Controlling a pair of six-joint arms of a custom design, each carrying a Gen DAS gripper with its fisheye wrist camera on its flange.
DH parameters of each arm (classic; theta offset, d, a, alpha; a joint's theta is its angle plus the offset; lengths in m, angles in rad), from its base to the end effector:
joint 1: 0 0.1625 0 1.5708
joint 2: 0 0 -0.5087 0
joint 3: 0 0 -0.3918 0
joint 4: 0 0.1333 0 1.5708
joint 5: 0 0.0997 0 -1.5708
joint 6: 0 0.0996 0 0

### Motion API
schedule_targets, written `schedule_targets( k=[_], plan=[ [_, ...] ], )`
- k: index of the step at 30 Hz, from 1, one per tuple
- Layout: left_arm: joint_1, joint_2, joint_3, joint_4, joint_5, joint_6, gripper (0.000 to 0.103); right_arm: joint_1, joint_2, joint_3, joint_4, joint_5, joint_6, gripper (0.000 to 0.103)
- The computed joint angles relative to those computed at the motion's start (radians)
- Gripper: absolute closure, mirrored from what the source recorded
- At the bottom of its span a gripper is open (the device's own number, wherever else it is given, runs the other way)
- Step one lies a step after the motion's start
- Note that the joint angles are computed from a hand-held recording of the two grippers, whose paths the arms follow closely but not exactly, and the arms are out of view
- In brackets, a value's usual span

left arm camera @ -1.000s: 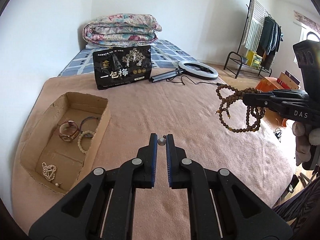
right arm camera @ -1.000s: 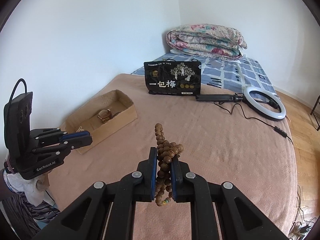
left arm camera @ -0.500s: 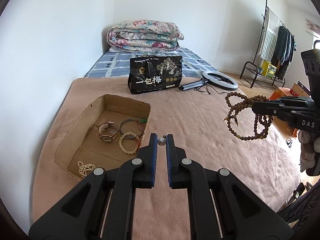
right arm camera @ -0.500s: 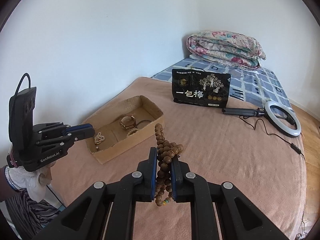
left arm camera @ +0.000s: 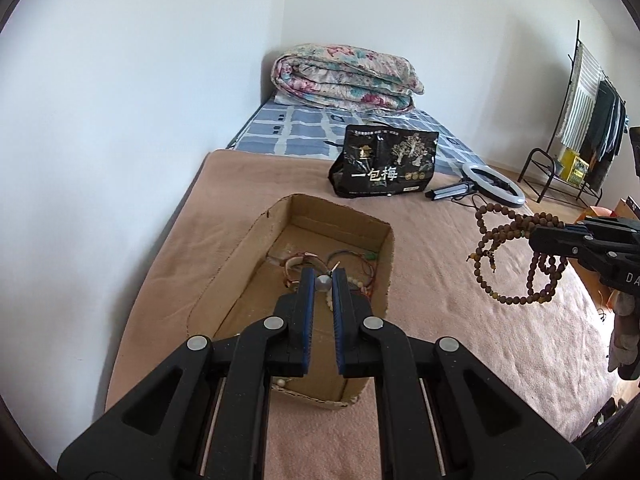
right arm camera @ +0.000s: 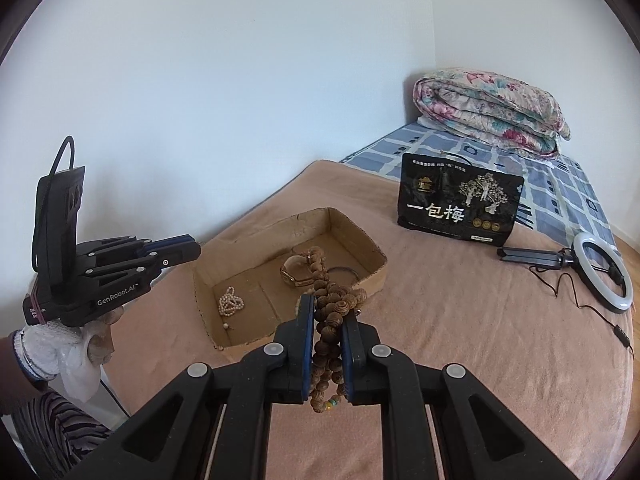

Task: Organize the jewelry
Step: 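Lift and carry the earring with the left gripper while the right gripper carries the mala to the box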

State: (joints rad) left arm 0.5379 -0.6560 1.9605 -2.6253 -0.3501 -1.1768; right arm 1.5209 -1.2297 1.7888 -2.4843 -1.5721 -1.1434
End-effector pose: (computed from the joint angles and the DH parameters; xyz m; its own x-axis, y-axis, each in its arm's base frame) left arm -0.3942 -0.4993 0.0370 -0.7592 -0.2996 -0.5778 0.3414 0.5725 -0.7454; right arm 0.1016 -0.6362 0.3753 -0.4565 -0.8316 0.3163 -0.8895 0.4341 -0.1427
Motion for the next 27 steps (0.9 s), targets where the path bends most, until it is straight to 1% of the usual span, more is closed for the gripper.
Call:
schedule_targets(
  k=[8, 15, 20, 27],
  plan=[
    [0.022, -0.034, 0.052, 0.020, -0.001, -0.068, 0.096, 0.037, 0.053, 0.015, -0.024, -0.012, 0.009, 0.093],
    [0.039, -0.032, 0.067, -0.028, -0.012, -0.044, 0.096, 0.059, 0.103, 0.018, -0.064, -0.034, 0.016, 0.093],
    [0.044, -0.027, 0.065, -0.038, -0.017, -0.034, 0.096, 0.070, 0.140, 0.004, -0.090, -0.048, 0.031, 0.093],
    [0.049, -0.026, 0.065, -0.050, -0.018, -0.038, 0.096, 0.075, 0.179, -0.025, -0.088, -0.064, 0.062, 0.093]
  ],
)
